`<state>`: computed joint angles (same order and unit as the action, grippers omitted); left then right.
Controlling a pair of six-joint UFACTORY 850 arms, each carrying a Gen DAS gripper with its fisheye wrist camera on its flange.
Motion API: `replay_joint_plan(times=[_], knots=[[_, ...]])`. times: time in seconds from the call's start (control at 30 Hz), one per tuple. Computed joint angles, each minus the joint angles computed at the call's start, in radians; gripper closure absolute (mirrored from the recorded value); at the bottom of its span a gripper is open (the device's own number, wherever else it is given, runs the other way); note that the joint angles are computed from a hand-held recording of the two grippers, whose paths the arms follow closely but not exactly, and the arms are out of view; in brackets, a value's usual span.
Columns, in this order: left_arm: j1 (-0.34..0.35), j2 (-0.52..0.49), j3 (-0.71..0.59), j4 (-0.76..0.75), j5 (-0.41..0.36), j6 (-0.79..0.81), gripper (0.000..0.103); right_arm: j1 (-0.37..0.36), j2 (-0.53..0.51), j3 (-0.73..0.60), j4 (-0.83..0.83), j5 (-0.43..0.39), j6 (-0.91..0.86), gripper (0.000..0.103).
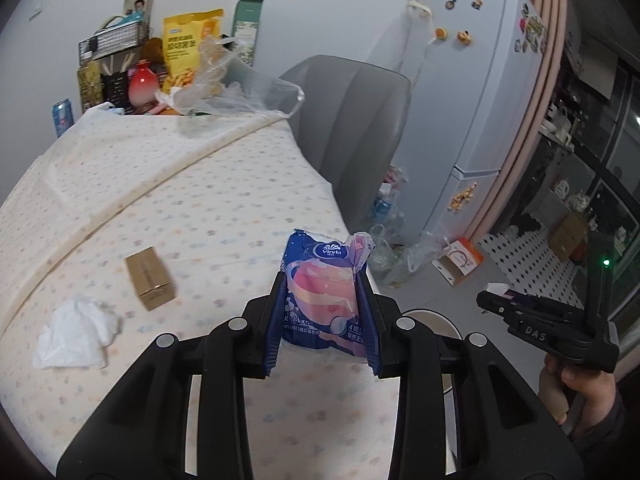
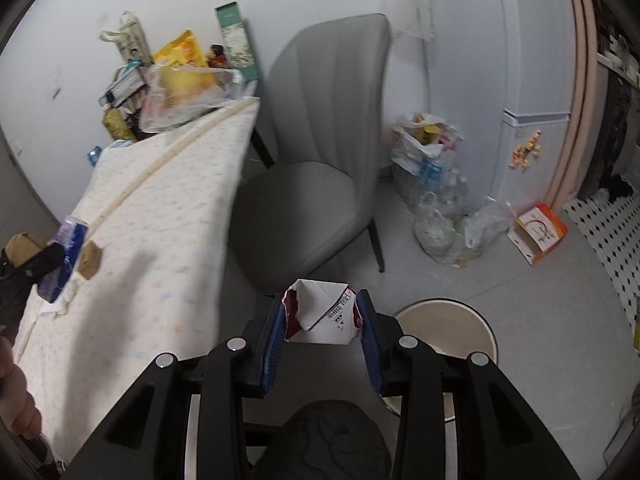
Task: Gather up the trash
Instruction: 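Carry the tissue pack and paper triangle over to the trash bin, then open the right gripper to drop the paper triangle into the bin, then open the left gripper to drop the blue tissue pack into the bin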
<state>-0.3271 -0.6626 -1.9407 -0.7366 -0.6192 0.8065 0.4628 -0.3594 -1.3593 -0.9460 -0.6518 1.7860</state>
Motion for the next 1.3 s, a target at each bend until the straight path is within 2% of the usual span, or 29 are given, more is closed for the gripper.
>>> replay_joint_plan(times=[0.17, 0.33, 0.4, 0.43, 0.47, 0.5, 0.63, 0.73, 0.93, 1.03, 1.3], knots=[[-0.032, -0.037, -0.058, 0.034, -0.030, -0.021, 0.069, -0.035, 0.024, 0.051, -0.016, 0.000, 0.036, 0.068], [-0.075, -0.063, -0.102, 0.061, -0.050, -0.030, 0.069, -0.079, 0.053, 0.123, -0.068, 0.044, 0.141, 0.064], [-0.094, -0.075, -0.119, 0.079, -0.058, -0.035, 0.069, -0.096, 0.067, 0.159, -0.089, 0.063, 0.187, 0.058], [-0.101, -0.080, -0.128, 0.088, -0.063, -0.040, 0.069, -0.102, 0.074, 0.175, -0.094, 0.068, 0.208, 0.052], [-0.110, -0.087, -0.139, 0.097, -0.070, -0.045, 0.069, -0.109, 0.082, 0.194, -0.102, 0.074, 0.233, 0.042], [-0.120, -0.095, -0.152, 0.110, -0.076, -0.052, 0.069, -0.112, 0.095, 0.218, -0.119, 0.079, 0.268, 0.039], [-0.148, -0.120, -0.181, 0.137, -0.096, -0.061, 0.069, -0.119, 0.144, 0.296, -0.165, 0.089, 0.361, 0.033], [-0.171, -0.145, -0.212, 0.158, -0.118, -0.072, 0.069, -0.127, 0.197, 0.372, -0.235, 0.137, 0.478, 0.028], [-0.223, -0.175, -0.244, 0.188, -0.147, -0.085, 0.069, -0.110, 0.291, 0.473, -0.307, 0.107, 0.621, 0.028], [-0.246, -0.207, -0.291, 0.207, -0.177, -0.096, 0.069, -0.098, 0.335, 0.519, -0.325, 0.083, 0.681, 0.025], [-0.310, -0.278, -0.393, 0.248, -0.240, -0.125, 0.069, -0.069, 0.442, 0.615, -0.335, 0.016, 0.755, 0.025]])
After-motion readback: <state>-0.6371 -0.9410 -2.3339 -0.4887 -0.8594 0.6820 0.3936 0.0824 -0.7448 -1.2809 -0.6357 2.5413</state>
